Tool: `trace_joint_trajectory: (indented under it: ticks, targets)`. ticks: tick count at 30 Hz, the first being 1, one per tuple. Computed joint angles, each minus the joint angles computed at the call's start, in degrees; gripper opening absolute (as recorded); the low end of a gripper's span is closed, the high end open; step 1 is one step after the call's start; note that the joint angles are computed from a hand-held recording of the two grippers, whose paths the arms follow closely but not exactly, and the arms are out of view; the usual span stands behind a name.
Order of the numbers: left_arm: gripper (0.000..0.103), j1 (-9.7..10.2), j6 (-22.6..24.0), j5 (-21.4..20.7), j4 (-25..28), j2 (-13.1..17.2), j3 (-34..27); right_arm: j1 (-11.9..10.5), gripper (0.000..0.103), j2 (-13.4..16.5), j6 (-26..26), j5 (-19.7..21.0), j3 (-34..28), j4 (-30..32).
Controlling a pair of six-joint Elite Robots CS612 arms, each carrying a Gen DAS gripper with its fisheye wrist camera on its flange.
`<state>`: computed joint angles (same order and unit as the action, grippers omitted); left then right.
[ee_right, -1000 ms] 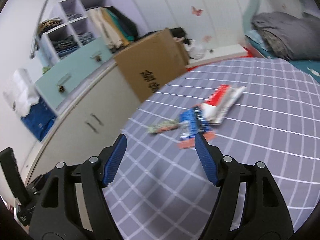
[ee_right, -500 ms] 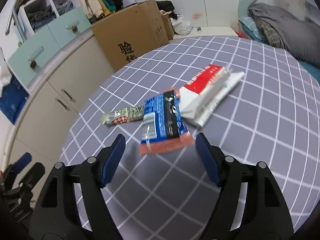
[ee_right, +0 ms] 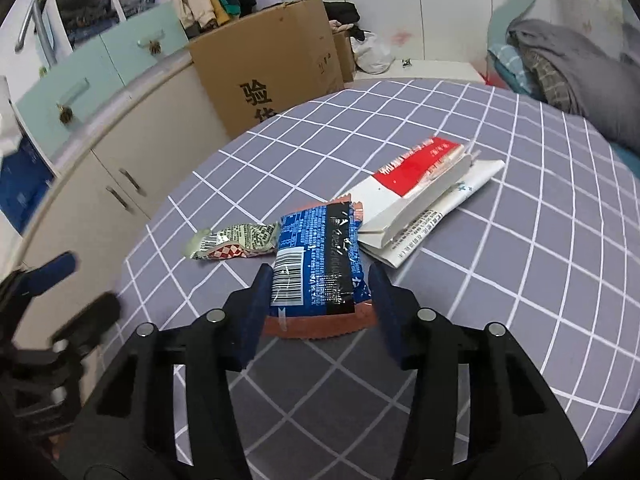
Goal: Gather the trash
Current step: 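Grasp the blue snack wrapper with the right tool while the left tool grasps the green-white wrapper, then carry both wrappers to the wastebasket and open both tools over it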
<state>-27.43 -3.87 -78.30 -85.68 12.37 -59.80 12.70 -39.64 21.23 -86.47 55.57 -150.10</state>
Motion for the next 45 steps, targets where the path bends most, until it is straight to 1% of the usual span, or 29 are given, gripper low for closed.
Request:
trace_joint_trajectory:
  ticks: [3, 5, 8, 10, 14, 18, 20, 22, 23, 25, 27, 29, 30, 32, 33, 37, 40, 41, 45]
  targets:
    - [0.085, -0.02, 2.3, -2.1, -1.0, -1.4, 3.7, -1.0, 0.046, -0.7, 3.7, 3.3, 1.7, -2.4]
    - [0.085, 0.08, 4.6, -4.6, -2.1, -2.2, 6.1, -1.2, 0.045, -0.9, 4.8, 2.7, 2.1, -3.1]
    - [0.085, -0.03, 7.3, -5.5, -4.7, -2.6, 8.3, -1.2, 0.044, -1.0, 5.3, 2.6, 2.3, -3.4]
    - [0.085, -0.13, 9.1, -5.6, -5.0, -3.4, 10.5, -1.3, 0.044, -1.0, 5.5, 2.7, 2.2, -3.2]
    - [0.085, -0.25, 10.2, -5.9, -5.5, -4.3, 12.9, -1.1, 0.044, -0.9, 5.3, 2.6, 1.8, -2.3]
    - [0.085, -0.25, 9.6, -5.9, -6.8, -5.2, 15.4, -1.1, 0.045, -0.7, 4.9, 2.7, 1.4, -1.8]
    - [0.077, -0.2, 10.0, -6.9, -7.3, -5.6, 16.3, -1.1, 0.045, -0.7, 4.8, 2.7, 1.4, -1.7]
    - [0.075, -0.2, 10.3, -7.2, -7.4, -5.7, 16.9, -1.1, 0.046, -0.7, 4.9, 2.9, 1.4, -1.8]
    - [0.069, -0.2, 10.3, -7.5, -7.6, -5.8, 17.1, -1.0, 0.046, -0.7, 4.8, 2.8, 1.4, -1.8]
    - [0.064, -0.27, 10.6, -7.8, -8.0, -5.9, 17.4, -1.0, 0.047, -0.6, 4.7, 2.5, 1.3, -1.8]
    - [0.056, -0.28, 11.1, -8.7, -8.0, -5.8, 17.3, -1.0, 0.047, -0.6, 4.8, 2.6, 1.3, -1.8]
    - [0.045, -0.32, 11.3, -9.7, -7.8, -5.8, 17.2, -1.0, 0.048, -0.6, 5.0, 2.7, 1.3, -2.0]
    - [0.042, -0.29, 11.1, -10.3, -7.8, -5.9, 17.2, -1.0, 0.048, -0.6, 5.1, 2.8, 1.4, -2.1]
    - [0.025, -0.27, 10.9, -11.9, -7.4, -5.7, 16.8, -0.9, 0.048, -0.6, 4.7, 2.6, 1.5, -1.9]
    - [0.023, -0.38, 10.9, -11.7, -7.3, -5.5, 16.5, -0.8, 0.048, -0.6, 4.2, 2.1, 1.3, -1.6]
    - [0.022, -1.28, 9.9, -6.7, -6.5, -4.3, 14.0, -0.6, 0.049, -0.6, 3.0, 1.6, 0.9, -0.7]
    - [0.021, -1.71, 7.6, -3.1, -5.3, -3.5, 12.1, -0.4, 0.05, -0.5, 2.0, 1.9, 0.6, -0.2]
    - [0.021, -1.86, 6.5, -1.2, -4.7, -3.1, 11.1, -0.3, 0.05, -0.4, 1.6, 1.8, 0.5, 0.1]
    - [0.02, -1.33, 2.7, 0.5, -3.0, -2.0, 8.3, 0.5, 0.053, 0.0, -2.1, 0.1, -0.7, 1.8]
